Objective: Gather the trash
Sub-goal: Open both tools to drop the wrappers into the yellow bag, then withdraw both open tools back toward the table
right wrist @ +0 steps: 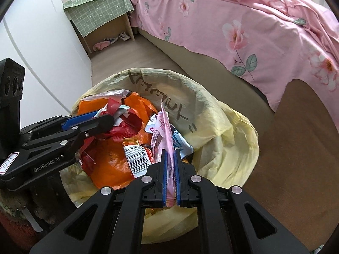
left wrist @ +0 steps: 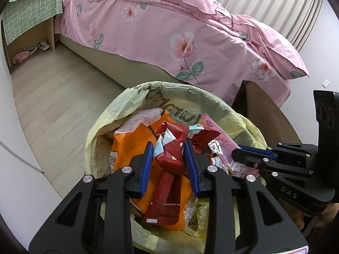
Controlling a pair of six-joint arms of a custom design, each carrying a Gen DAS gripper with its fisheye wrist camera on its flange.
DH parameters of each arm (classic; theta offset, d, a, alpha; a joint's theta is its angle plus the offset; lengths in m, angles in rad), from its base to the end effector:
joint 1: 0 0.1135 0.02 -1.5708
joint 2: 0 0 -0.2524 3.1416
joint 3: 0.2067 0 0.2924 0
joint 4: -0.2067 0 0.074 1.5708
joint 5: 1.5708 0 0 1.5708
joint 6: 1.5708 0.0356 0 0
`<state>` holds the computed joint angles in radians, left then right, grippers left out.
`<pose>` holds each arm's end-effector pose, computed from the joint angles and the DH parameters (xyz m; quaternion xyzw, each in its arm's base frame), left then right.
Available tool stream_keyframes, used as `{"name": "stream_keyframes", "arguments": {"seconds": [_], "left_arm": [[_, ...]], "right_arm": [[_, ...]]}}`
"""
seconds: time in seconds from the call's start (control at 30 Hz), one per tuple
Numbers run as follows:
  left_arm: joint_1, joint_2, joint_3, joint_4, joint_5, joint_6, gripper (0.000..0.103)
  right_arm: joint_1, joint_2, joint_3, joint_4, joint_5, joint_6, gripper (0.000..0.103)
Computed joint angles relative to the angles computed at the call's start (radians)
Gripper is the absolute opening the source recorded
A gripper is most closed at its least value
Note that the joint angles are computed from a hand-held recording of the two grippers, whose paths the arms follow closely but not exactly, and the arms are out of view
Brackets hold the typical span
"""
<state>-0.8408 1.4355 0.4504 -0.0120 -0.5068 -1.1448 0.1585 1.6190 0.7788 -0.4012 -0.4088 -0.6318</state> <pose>0.1804 -0.1757 0.0700 -0.2107 0.9071 -0.0980 0.3510 0.2963 0.0617 0.0916 -0.4025 0.8787 0.1570 0.2030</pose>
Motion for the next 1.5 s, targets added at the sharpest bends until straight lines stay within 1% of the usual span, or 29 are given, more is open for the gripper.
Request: {"name": "stream_keyframes", "arguments": {"seconds": [0.13, 0.33, 0.43, 0.47, 0.5, 0.53, 0.6, 0.67, 0.73, 0.77, 0.87, 0.9, 0.93, 0.97, 1.0, 1.07, 1.1, 1.13, 1.17, 1.23, 1.33, 1.4, 1.43, 1.5], "left_arm": [[0.003, -0.009, -0.006, -0.001, 0.002, -0.005, 0.029], [0.012, -0.054, -0.051, 0.030, 0.007, -0.029, 0.029], [0.014, -0.082, -0.071, 0.039, 0.004, -0.045, 0.031], [0.012, -0.104, -0.087, 0.045, -0.005, -0.057, 0.034], [0.010, -0.130, -0.106, 0.056, -0.015, -0.068, 0.037], [0.007, -0.163, -0.129, 0.064, -0.026, -0.080, 0.042], [-0.010, -0.242, -0.181, 0.077, -0.073, -0.123, 0.046], [-0.038, -0.309, -0.203, 0.029, -0.140, -0.177, 0.050], [-0.066, -0.336, -0.181, -0.055, -0.186, -0.213, 0.053], [-0.094, -0.347, -0.162, -0.115, -0.213, -0.237, 0.055], [-0.162, -0.336, -0.122, -0.188, -0.245, -0.293, 0.057], [-0.193, -0.323, -0.103, -0.206, -0.252, -0.314, 0.057], [-0.222, -0.305, -0.079, -0.220, -0.255, -0.324, 0.057], [-0.247, -0.284, -0.050, -0.231, -0.258, -0.319, 0.058], [-0.266, -0.260, -0.022, -0.235, -0.262, -0.307, 0.058], [-0.312, -0.193, 0.068, -0.252, -0.286, -0.252, 0.060], [-0.330, -0.162, 0.107, -0.255, -0.298, -0.227, 0.061], [-0.346, -0.134, 0.145, -0.256, -0.306, -0.201, 0.062], [-0.367, -0.093, 0.201, -0.249, -0.308, -0.155, 0.062], [-0.385, -0.038, 0.270, -0.222, -0.297, -0.095, 0.062], [-0.416, 0.095, 0.416, -0.188, -0.265, 0.022, 0.062], [-0.427, 0.178, 0.506, -0.182, -0.236, 0.082, 0.062], [-0.433, 0.222, 0.552, -0.176, -0.212, 0.111, 0.062], [-0.439, 0.296, 0.628, -0.166, -0.174, 0.154, 0.062]], "right_arm": [[-0.004, -0.012, -0.007, 0.006, 0.002, -0.006, 0.007], [-0.009, -0.035, -0.020, 0.009, 0.001, -0.008, 0.007], [-0.012, -0.057, -0.028, 0.000, -0.014, -0.021, 0.008], [-0.010, -0.067, -0.035, 0.002, -0.009, -0.024, 0.009], [-0.011, -0.077, -0.042, 0.006, -0.004, -0.027, 0.011], [-0.014, -0.101, -0.059, 0.018, 0.002, -0.028, 0.014], [-0.032, -0.141, -0.079, 0.019, -0.006, -0.022, 0.031], [-0.061, -0.184, -0.091, -0.006, -0.041, -0.029, 0.034], [-0.106, -0.256, -0.109, -0.048, -0.075, -0.057, 0.034], [-0.138, -0.311, -0.124, -0.075, -0.091, -0.081, 0.034], [-0.272, -0.445, -0.141, -0.194, -0.179, -0.186, 0.034], [-0.327, -0.475, -0.136, -0.244, -0.212, -0.228, 0.034], [-0.428, -0.503, -0.120, -0.326, -0.266, -0.308, 0.034], [-0.483, -0.514, -0.113, -0.362, -0.289, -0.349, 0.035], [-0.586, -0.524, -0.096, -0.419, -0.326, -0.430, 0.035], [-0.740, -0.510, -0.065, -0.488, -0.380, -0.557, 0.035], [-0.848, -0.489, -0.043, -0.520, -0.411, -0.640, 0.037], [-0.930, -0.457, -0.021, -0.545, -0.429, -0.705, 0.041], [-0.993, -0.420, 0.005, -0.569, -0.439, -0.757, 0.042], [-1.126, -0.305, 0.085, -0.623, -0.453, -0.856, 0.042], [-1.264, -0.117, 0.212, -0.664, -0.457, -0.932, 0.043], [-1.317, -0.017, 0.276, -0.663, -0.446, -0.940, 0.047], [-1.336, 0.017, 0.299, -0.664, -0.446, -0.948, 0.048], [-1.386, 0.113, 0.363, -0.688, -0.448, -0.988, 0.051]]}}
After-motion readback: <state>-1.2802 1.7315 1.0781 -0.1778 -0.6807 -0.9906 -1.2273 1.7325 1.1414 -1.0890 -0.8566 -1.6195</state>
